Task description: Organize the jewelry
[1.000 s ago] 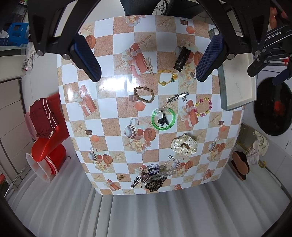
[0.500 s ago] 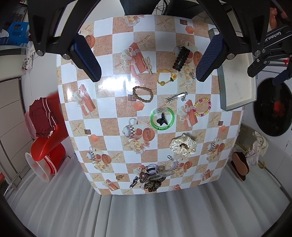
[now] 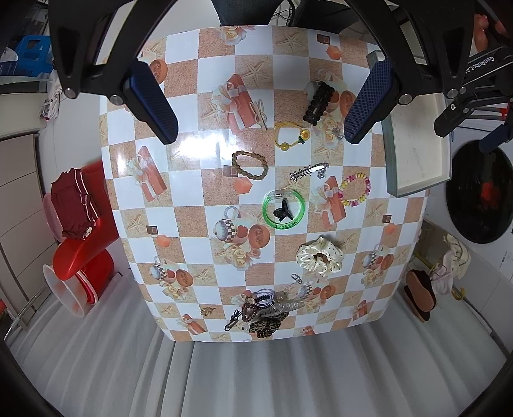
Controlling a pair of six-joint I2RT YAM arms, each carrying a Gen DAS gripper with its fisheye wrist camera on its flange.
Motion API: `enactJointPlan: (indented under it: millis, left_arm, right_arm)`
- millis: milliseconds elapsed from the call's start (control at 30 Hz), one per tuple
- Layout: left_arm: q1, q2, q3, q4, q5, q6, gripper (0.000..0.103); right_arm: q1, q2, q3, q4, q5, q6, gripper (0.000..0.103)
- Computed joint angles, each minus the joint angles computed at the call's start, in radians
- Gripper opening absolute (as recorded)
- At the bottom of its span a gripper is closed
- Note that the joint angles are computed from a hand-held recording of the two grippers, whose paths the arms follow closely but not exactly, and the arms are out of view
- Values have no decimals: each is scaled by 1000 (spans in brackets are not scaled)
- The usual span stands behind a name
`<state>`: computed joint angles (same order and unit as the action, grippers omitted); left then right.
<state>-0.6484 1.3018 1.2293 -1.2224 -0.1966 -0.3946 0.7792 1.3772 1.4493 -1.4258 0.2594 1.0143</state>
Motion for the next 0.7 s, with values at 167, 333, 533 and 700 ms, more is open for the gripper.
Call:
enactJointPlan:
  millis: [167,333,533,700]
  left_arm:
    - [-6,9,10,-2,0,-4,103]
    - [-7,14,15,-4,-1,-6,103]
    - [-6,14,16,-4,0,-4,103]
    - [-7,17,18,-5,0,-5,103]
  right_arm:
    - [-1,-7,-11,4,-1,-5,103]
    - [1,-5,-10,4,-1,-3,103]
    - [0,-8,-14,5,-1,-3,103]
    - [0,-7,-13,5,-1,-3,103]
